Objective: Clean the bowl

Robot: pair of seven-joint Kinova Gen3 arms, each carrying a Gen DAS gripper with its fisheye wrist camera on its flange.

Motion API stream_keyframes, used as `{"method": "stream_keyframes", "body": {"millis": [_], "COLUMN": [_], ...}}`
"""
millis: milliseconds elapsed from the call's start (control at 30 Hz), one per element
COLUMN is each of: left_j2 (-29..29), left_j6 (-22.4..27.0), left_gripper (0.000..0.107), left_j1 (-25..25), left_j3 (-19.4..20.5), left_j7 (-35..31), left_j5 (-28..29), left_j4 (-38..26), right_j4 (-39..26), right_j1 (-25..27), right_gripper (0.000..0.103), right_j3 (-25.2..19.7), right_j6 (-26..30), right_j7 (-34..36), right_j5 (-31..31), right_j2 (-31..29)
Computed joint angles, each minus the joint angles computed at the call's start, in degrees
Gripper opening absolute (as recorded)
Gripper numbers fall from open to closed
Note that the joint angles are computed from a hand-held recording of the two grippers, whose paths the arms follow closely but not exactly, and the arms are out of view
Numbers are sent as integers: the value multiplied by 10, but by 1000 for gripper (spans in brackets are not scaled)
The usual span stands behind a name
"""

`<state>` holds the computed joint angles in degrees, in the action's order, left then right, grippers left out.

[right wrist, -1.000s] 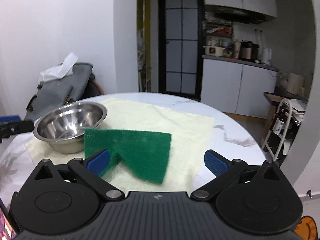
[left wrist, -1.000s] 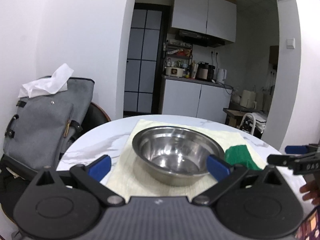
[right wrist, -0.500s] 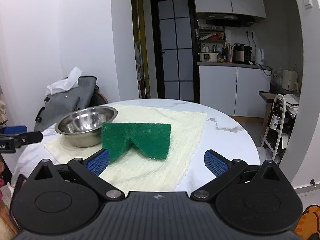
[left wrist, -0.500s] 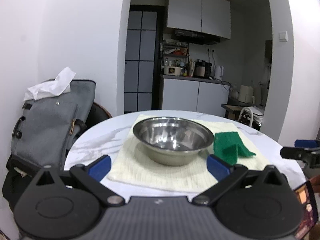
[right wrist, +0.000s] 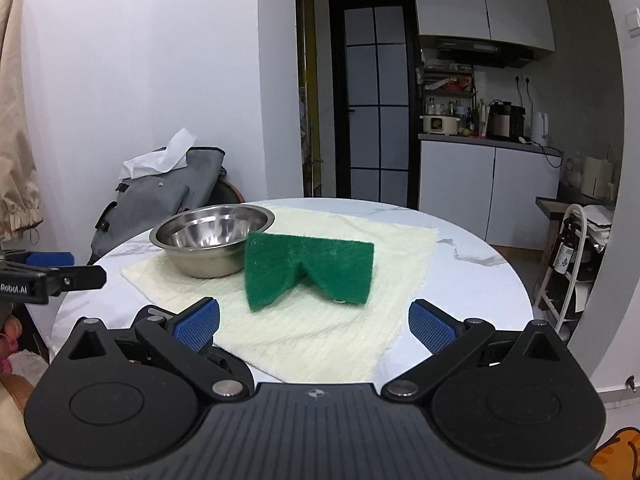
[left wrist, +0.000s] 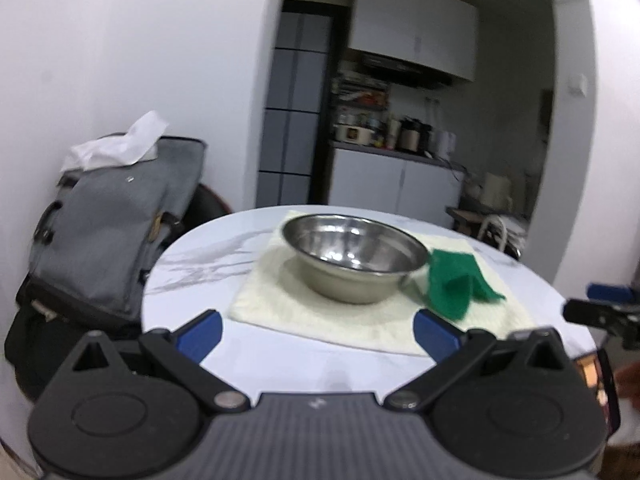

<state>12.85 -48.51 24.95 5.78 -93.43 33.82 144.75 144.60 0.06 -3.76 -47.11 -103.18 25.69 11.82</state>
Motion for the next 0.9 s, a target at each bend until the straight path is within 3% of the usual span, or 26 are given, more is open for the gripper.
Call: {"method": "stream_keyframes", "body": {"millis": [267,900], "left_j2": [-9,-3], "left_j6": [17,18], "left_gripper": [103,103], "left_j1": [-16,25], "left_j3": [-3,4], "left_j7": [28,-64], "left_j5": [-2,51], "left_j4": [3,-15], "right_j4": [24,11], "right_j1": [1,-11], "right_gripper": [103,103], "right_j3": [3,0], "right_j6": [-61,-23], "right_j7": [1,15], "right_j5": [-42,-37], "right_j2": [15,7]}}
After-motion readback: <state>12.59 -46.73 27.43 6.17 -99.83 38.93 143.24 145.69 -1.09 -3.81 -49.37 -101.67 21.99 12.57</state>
